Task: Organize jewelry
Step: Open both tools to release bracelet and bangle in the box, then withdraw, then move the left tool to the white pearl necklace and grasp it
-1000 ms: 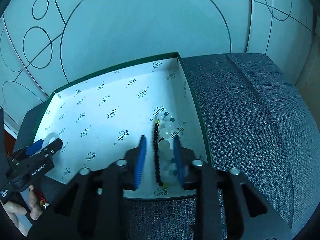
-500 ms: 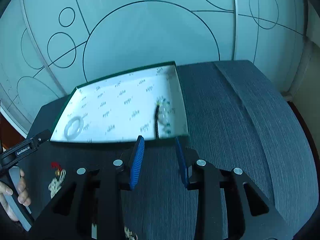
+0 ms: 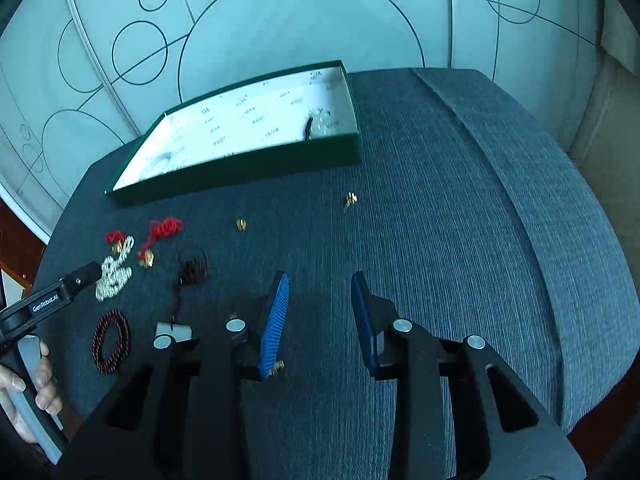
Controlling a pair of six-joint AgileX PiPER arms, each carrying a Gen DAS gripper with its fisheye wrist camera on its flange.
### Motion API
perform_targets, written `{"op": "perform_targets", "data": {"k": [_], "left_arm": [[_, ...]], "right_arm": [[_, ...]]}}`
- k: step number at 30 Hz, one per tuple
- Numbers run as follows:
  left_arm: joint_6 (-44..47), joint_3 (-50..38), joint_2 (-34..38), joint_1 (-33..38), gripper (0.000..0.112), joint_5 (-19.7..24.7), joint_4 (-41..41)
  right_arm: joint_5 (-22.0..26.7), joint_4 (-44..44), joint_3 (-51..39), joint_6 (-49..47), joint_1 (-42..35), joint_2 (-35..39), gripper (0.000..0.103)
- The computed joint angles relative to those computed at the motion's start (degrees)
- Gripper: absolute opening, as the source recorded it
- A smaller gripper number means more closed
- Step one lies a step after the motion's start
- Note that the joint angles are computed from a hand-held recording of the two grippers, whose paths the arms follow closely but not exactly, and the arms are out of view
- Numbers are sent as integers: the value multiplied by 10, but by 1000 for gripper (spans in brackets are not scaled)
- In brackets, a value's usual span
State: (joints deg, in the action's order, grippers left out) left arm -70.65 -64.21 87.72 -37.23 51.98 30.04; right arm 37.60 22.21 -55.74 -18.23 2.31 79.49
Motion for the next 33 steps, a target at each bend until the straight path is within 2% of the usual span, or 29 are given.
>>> {"op": "perform_targets", "data": {"k": [16, 19, 24, 29, 33], "left_arm": [[-25, 0, 34, -3, 77, -10, 24], [-37, 3, 35, -9, 65, -20, 40], [-21, 3, 34, -11, 38, -44, 41], [-1, 10, 25, 0, 34, -61, 18], [-9, 25, 4, 9, 38, -73, 8]], "right_arm": [[-15, -5, 29, -1, 0, -1, 32], [-18, -5, 31, -2, 0, 2, 32], [-19, -4, 31, -1, 3, 5, 32], [-20, -2, 30, -2, 3, 3, 32], [-20, -1, 28, -2, 3, 3, 32]]}}
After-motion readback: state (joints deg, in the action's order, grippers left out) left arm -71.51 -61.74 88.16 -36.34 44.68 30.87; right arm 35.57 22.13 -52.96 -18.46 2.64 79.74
